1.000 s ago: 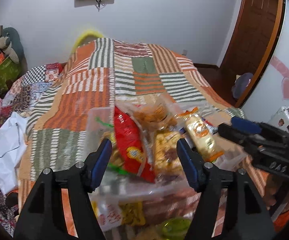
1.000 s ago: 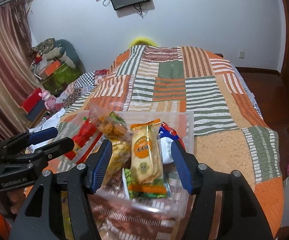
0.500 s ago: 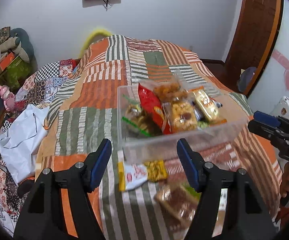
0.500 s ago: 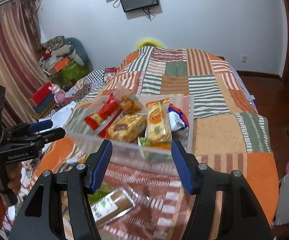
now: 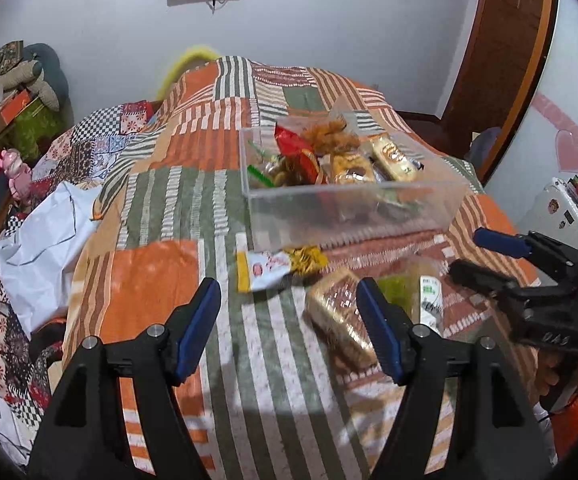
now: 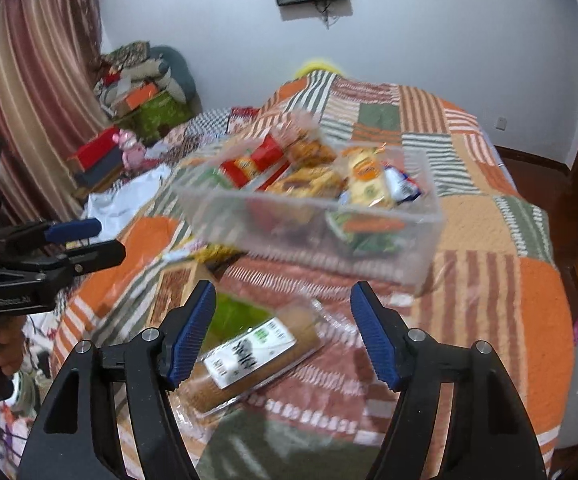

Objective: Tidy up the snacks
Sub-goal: 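Open both tools and move them back toward the square cake and biscuit roll, then grasp the square cake with the left tool while the right tool grasps the biscuit roll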

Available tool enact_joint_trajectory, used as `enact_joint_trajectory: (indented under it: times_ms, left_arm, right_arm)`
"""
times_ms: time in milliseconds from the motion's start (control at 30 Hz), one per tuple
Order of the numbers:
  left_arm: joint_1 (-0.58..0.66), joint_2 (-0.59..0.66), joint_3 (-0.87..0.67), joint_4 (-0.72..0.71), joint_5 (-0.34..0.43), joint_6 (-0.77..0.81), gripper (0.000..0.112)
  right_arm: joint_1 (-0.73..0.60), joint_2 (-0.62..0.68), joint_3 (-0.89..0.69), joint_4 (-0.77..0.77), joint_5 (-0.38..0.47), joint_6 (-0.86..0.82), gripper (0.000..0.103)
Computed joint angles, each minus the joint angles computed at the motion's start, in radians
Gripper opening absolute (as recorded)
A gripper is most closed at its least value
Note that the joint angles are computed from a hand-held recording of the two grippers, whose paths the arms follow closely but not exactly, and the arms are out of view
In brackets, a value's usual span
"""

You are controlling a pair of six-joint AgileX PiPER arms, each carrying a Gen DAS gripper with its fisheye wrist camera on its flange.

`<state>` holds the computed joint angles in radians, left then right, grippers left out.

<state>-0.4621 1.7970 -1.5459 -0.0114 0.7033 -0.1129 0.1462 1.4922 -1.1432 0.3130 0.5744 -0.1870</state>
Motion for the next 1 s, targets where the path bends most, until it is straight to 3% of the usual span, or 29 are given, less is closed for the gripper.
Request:
enact_joint_trajectory:
  times_ms: [300,467,733,900,1000]
  left_arm:
    - [-0.012,0.008,0.022,0.005,-0.017,-0.033,0.070]
    - [-0.036,0.052,-0.015,-0.040,-0.008,-0.016,0.070]
    - [-0.078,0.145,-0.101,-0.076,0.036,0.005,0.070]
    - [-0.078,0.145,-0.054,-0.075,-0.009,0.005,0.071]
    - [-0.072,0.117,-0.012,-0.055,-0.034,-0.005,0.071]
  right_arm:
    - [0.040,0.053,0.028,-0.037,0.010,0.047,0.067]
    - [0.002,0.012,0.080,0.016,0.011,-0.010,0.074]
    - [-0.040,-0.042,0.112,0.032,0.028,-0.056,0.076]
    - [-0.058,-0.045,0.115,0.061,0.045,-0.083,0.076]
    - [-0.087,-0.030,0.111,0.180,0.080,-0.165,0.076]
